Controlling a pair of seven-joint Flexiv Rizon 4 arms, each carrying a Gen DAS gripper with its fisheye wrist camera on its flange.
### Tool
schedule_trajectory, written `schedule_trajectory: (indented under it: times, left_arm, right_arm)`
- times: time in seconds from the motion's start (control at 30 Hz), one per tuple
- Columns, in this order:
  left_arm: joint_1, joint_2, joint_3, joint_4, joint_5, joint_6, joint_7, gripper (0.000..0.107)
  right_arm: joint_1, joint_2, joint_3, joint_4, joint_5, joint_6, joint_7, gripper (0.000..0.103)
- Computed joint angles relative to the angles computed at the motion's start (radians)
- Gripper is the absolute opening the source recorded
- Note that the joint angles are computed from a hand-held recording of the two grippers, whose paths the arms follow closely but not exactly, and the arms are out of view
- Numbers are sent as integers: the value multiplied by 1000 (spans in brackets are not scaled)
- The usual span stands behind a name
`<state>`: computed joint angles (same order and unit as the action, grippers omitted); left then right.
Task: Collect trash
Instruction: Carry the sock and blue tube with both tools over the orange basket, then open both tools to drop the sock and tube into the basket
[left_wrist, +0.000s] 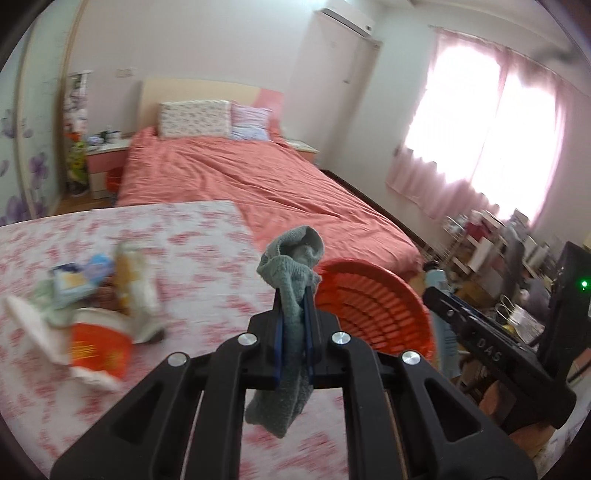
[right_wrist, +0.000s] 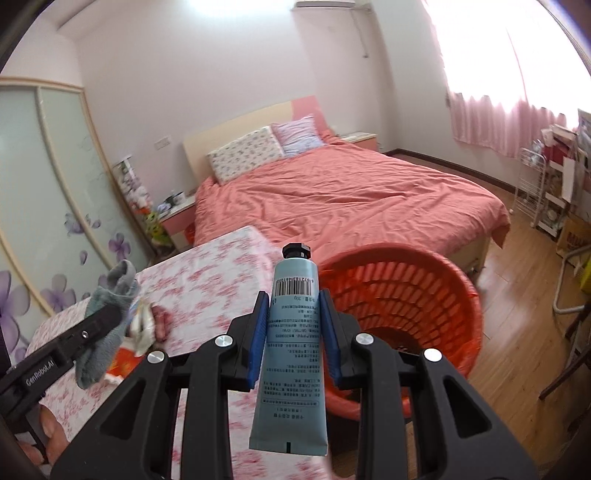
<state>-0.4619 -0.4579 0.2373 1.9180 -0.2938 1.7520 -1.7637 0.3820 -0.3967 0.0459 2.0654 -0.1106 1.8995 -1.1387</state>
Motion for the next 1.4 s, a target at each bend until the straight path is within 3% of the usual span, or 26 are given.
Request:
schedule_trajectory:
  times: [0.17, 0.43, 0.47, 0.57, 0.63, 0.7, 0.9, 0.97, 1.2, 1.33, 1.4]
  left_arm:
    - [120, -104, -168, -146, 19, -56, 39, 10]
    - [173, -271, -251, -380, 45, -189, 86, 12]
    - [163, -286, -233, -404, 47, -212, 78, 15]
    - [120, -326, -153, -459, 59, -262, 13, 47]
    - [109, -329, -120, -461, 80, -275, -25, 48]
    - [108, -320, -101, -441, 102, -278, -54, 49]
    - [20, -243, 65, -323, 219, -268, -183, 49]
    - [-7, -199, 113, -257, 258, -251, -230, 50]
    - [-140, -78, 350, -64, 402, -247, -444, 56]
    - [-243, -30, 547, 37, 497, -284, -611, 58]
    - [-267, -16, 609, 67, 533, -308, -676, 58]
  right_arm:
    - [-119, -74, 73, -61, -46, -6, 43, 28]
    - [-210, -167, 124, -144, -106, -12, 102, 28]
    - [-223, -175, 131, -151, -115, -12, 106, 28]
    - [-267, -204, 169, -184, -145, -39, 130, 30]
    - [-279, -211, 178, -188, -152, -44, 141, 44]
    - [-239, -198, 134, -168, -134, -37, 145, 44]
    - [-69, -144, -25, -98, -73, -27, 102, 45]
    - [-52, -136, -28, -90, -71, -30, 80, 45]
    - [85, -89, -75, -35, -33, -42, 18, 45]
    - [191, -75, -121, -7, -11, -55, -20, 45]
    - [222, -72, -125, -1, -9, -66, -31, 45]
